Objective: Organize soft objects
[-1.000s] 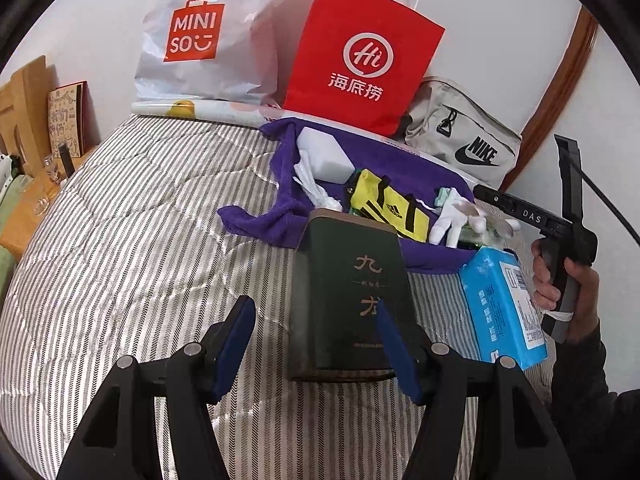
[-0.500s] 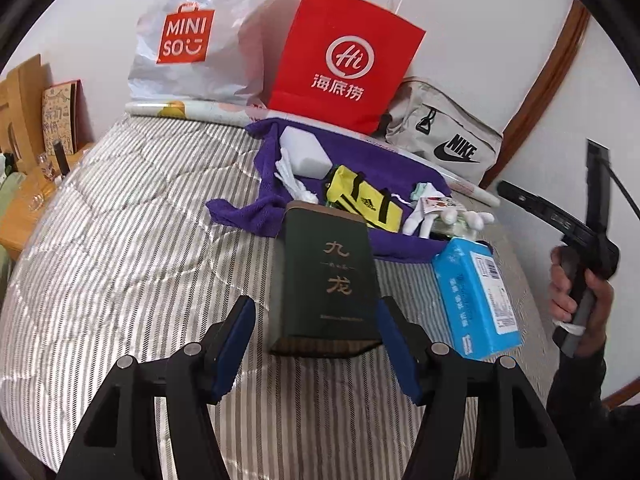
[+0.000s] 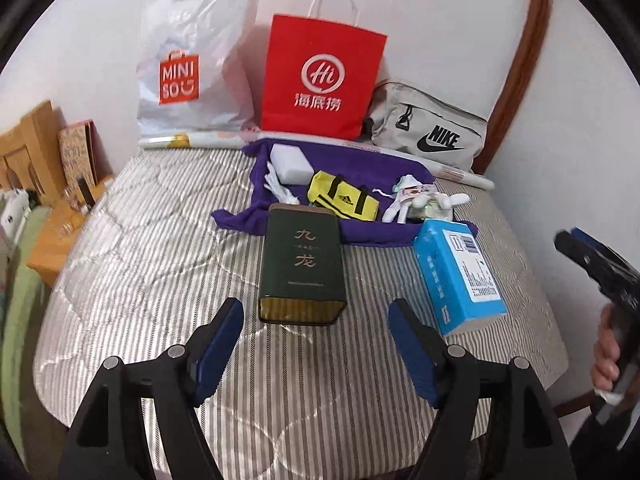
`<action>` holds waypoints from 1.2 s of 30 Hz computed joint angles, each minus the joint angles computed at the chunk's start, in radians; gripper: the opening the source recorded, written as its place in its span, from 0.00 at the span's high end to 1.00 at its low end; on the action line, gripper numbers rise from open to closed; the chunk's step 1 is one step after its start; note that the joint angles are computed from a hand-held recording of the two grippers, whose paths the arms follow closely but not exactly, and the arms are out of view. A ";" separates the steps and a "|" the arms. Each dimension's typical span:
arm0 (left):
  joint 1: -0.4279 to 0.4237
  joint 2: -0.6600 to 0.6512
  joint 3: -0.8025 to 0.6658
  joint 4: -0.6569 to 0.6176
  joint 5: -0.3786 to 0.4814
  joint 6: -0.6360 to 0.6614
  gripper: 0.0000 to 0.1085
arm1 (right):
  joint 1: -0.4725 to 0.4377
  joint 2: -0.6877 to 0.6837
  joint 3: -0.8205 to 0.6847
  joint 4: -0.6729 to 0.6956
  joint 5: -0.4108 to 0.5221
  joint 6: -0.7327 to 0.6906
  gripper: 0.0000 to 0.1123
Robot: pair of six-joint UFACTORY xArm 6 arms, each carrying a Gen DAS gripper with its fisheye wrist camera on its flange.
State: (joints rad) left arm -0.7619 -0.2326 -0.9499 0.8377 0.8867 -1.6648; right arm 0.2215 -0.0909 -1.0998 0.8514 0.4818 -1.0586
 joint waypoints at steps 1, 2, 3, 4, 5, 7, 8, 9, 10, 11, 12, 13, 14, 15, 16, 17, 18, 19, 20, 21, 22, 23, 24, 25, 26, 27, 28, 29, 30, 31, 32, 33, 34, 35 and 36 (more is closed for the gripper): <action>-0.018 0.006 -0.017 0.004 0.027 0.000 0.31 | -0.005 -0.034 0.033 -0.003 0.002 0.005 0.19; -0.036 0.011 -0.032 0.007 0.049 -0.001 0.29 | -0.009 -0.054 0.053 -0.002 0.003 0.004 0.19; -0.059 0.015 -0.048 0.016 0.073 -0.005 0.28 | -0.015 -0.095 0.093 -0.004 0.001 0.008 0.19; -0.072 0.019 -0.060 0.022 0.088 -0.009 0.26 | -0.019 -0.122 0.119 -0.005 0.001 0.011 0.19; -0.092 0.024 -0.074 0.029 0.113 -0.015 0.23 | -0.024 -0.154 0.149 0.000 0.005 0.006 0.19; -0.134 0.042 -0.113 0.043 0.176 -0.021 0.21 | -0.033 -0.196 0.187 0.012 0.015 -0.009 0.16; -0.153 0.054 -0.135 0.045 0.206 -0.017 0.17 | -0.037 -0.226 0.217 0.034 0.015 -0.028 0.15; -0.176 0.071 -0.163 0.043 0.243 -0.009 0.15 | -0.041 -0.255 0.245 0.055 0.011 -0.047 0.15; -0.188 0.081 -0.179 0.046 0.262 -0.007 0.15 | -0.042 -0.282 0.273 0.067 0.001 -0.059 0.15; -0.203 0.091 -0.195 0.052 0.282 -0.008 0.14 | -0.043 -0.301 0.292 0.073 -0.008 -0.067 0.14; -0.219 0.103 -0.213 0.054 0.305 -0.009 0.14 | -0.043 -0.322 0.313 0.074 -0.016 -0.072 0.14; -0.231 0.114 -0.230 0.054 0.325 -0.011 0.14 | -0.046 -0.340 0.330 0.071 -0.016 -0.074 0.14; -0.242 0.126 -0.245 0.054 0.345 -0.014 0.14 | -0.050 -0.357 0.344 0.068 -0.011 -0.074 0.14; -0.253 0.136 -0.261 0.051 0.363 -0.015 0.14 | -0.056 -0.372 0.356 0.071 -0.003 -0.072 0.14; -0.261 0.147 -0.275 0.047 0.379 -0.016 0.14 | -0.066 -0.386 0.364 0.074 0.011 -0.067 0.14; -0.268 0.156 -0.287 0.042 0.394 -0.018 0.14 | -0.078 -0.400 0.372 0.078 0.031 -0.059 0.14; -0.274 0.161 -0.296 0.038 0.405 -0.021 0.14 | -0.086 -0.407 0.376 0.081 0.045 -0.056 0.14; -0.280 0.164 -0.301 0.038 0.411 -0.026 0.14 | -0.098 -0.418 0.381 0.086 0.065 -0.055 0.14; -0.286 0.165 -0.303 0.040 0.414 -0.035 0.14 | -0.106 -0.428 0.387 0.085 0.076 -0.053 0.14; -0.292 0.163 -0.303 0.041 0.416 -0.045 0.14 | -0.110 -0.434 0.391 0.081 0.078 -0.050 0.14; -0.299 0.161 -0.303 0.042 0.419 -0.053 0.14 | -0.113 -0.442 0.397 0.073 0.077 -0.047 0.14; -0.305 0.159 -0.303 0.045 0.423 -0.060 0.14 | -0.116 -0.450 0.403 0.067 0.076 -0.045 0.14; -0.311 0.158 -0.303 0.048 0.428 -0.066 0.14 | -0.121 -0.458 0.407 0.065 0.076 -0.042 0.14; -0.316 0.158 -0.305 0.051 0.434 -0.072 0.14 | -0.126 -0.463 0.408 0.069 0.081 -0.044 0.14; -0.323 0.159 -0.308 0.055 0.442 -0.078 0.14 | -0.135 -0.470 0.408 0.076 0.094 -0.046 0.14; -0.329 0.158 -0.310 0.059 0.448 -0.082 0.14 | -0.137 -0.473 0.408 0.077 0.098 -0.044 0.14; -0.333 0.158 -0.312 0.061 0.452 -0.083 0.14 | -0.142 -0.479 0.409 0.078 0.104 -0.042 0.14; -0.337 0.159 -0.314 0.063 0.456 -0.083 0.14 | -0.145 -0.485 0.411 0.076 0.107 -0.040 0.14; -0.342 0.159 -0.316 0.065 0.460 -0.083 0.14 | -0.148 -0.491 0.412 0.076 0.109 -0.040 0.14; -0.346 0.160 -0.319 0.067 0.464 -0.084 0.14 | -0.150 -0.495 0.414 0.077 0.111 -0.041 0.14; -0.350 0.161 -0.320 0.070 0.468 -0.085 0.14 | -0.152 -0.499 0.414 0.077 0.113 -0.041 0.14; -0.354 0.160 -0.322 0.073 0.471 -0.086 0.14 | -0.153 -0.503 0.415 0.079 0.115 -0.040 0.14; -0.358 0.159 -0.322 0.076 0.473 -0.087 0.14 | -0.155 -0.505 0.414 0.080 0.118 -0.041 0.14; -0.362 0.159 -0.322 0.078 0.476 -0.089 0.14 | -0.158 -0.508 0.415 0.081 0.122 -0.042 0.14; -0.365 0.158 -0.323 0.080 0.479 -0.089 0.14 | -0.159 -0.513 0.418 0.082 0.123 -0.042 0.14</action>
State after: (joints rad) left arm -1.1273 -0.0746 -1.2727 0.9172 1.3659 -1.7541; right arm 0.0625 -0.6043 -0.6816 0.9331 0.6047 -1.1003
